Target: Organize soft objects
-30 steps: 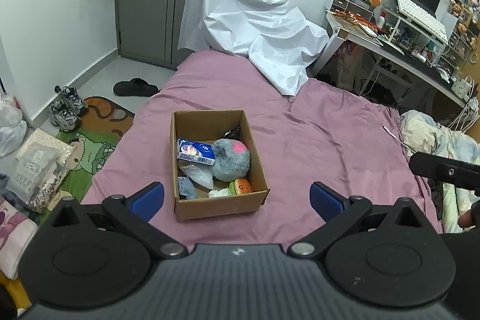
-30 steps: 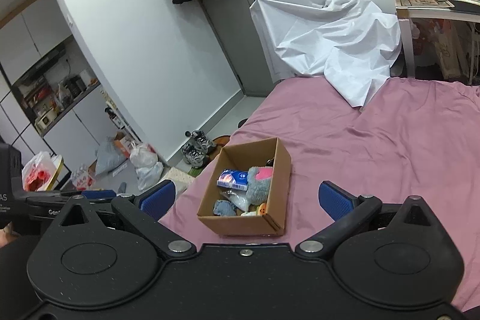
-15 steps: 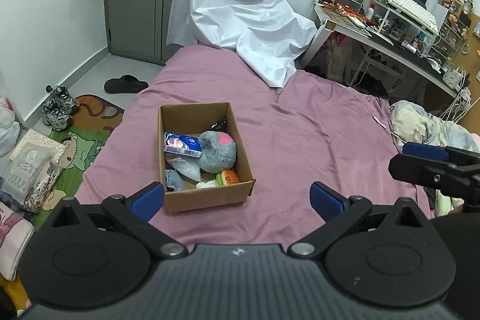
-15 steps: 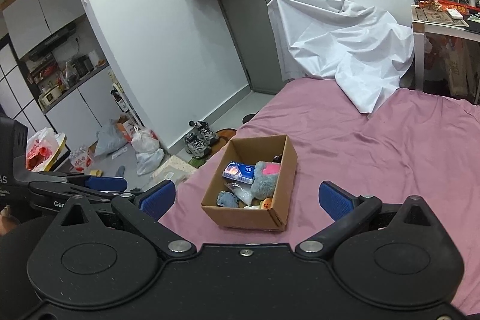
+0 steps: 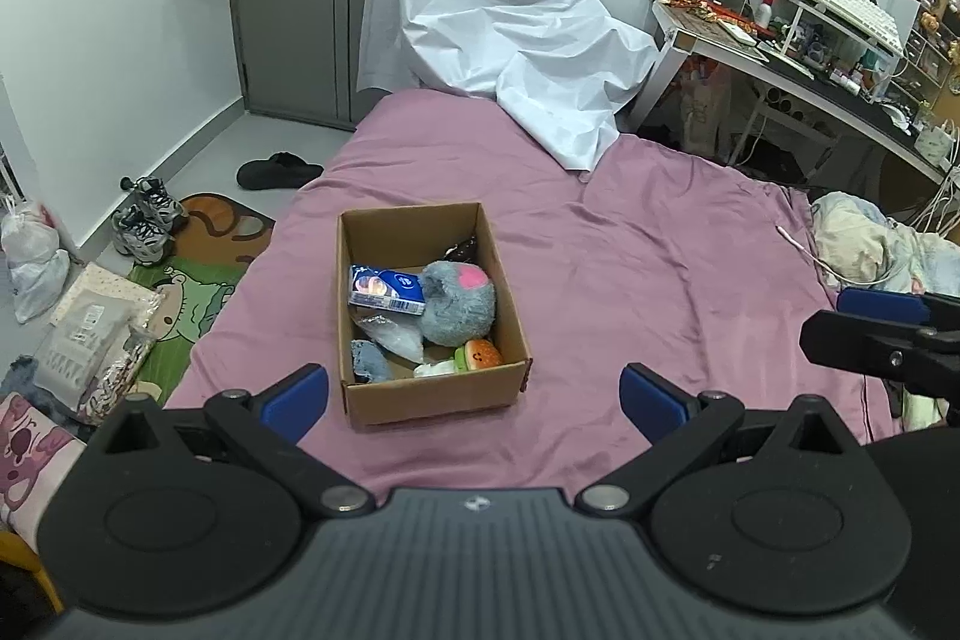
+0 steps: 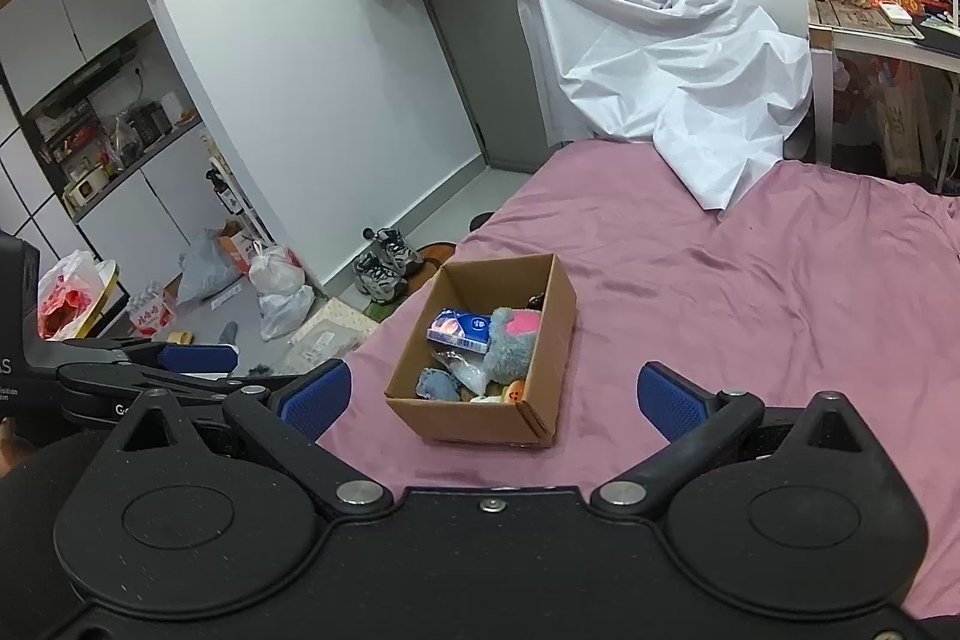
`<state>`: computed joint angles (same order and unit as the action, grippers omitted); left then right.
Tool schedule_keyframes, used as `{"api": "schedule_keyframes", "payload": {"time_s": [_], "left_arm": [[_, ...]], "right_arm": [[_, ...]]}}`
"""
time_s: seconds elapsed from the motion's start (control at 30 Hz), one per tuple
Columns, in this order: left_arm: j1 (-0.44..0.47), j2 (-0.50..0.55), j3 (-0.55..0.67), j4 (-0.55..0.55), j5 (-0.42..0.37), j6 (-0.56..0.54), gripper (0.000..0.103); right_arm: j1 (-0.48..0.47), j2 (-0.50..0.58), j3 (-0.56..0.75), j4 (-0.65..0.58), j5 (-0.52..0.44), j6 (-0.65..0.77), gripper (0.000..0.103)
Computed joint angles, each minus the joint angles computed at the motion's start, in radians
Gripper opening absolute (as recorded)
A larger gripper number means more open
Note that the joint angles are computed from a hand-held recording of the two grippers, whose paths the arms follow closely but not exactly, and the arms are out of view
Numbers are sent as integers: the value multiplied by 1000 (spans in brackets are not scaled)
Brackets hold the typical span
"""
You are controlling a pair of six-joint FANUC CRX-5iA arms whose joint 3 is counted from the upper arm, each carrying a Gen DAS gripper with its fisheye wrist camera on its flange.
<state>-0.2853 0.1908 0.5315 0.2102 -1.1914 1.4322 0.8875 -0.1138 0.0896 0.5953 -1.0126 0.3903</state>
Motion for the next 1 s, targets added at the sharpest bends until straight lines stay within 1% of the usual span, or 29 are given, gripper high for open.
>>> {"api": "schedule_keyframes", "payload": {"time_s": [0.13,0.3,1.0], "left_arm": [[-12,3,7,-20,1,16,102],[-21,6,16,-41,-3,32,102],[-12,-3,-5,-21,10,60,102]], "right_arm": [[-10,-7,-4,-27,5,-1,103],[-8,-6,0,-25,-10,-2,103],[-12,3,17,-36,-31,24,103]]}}
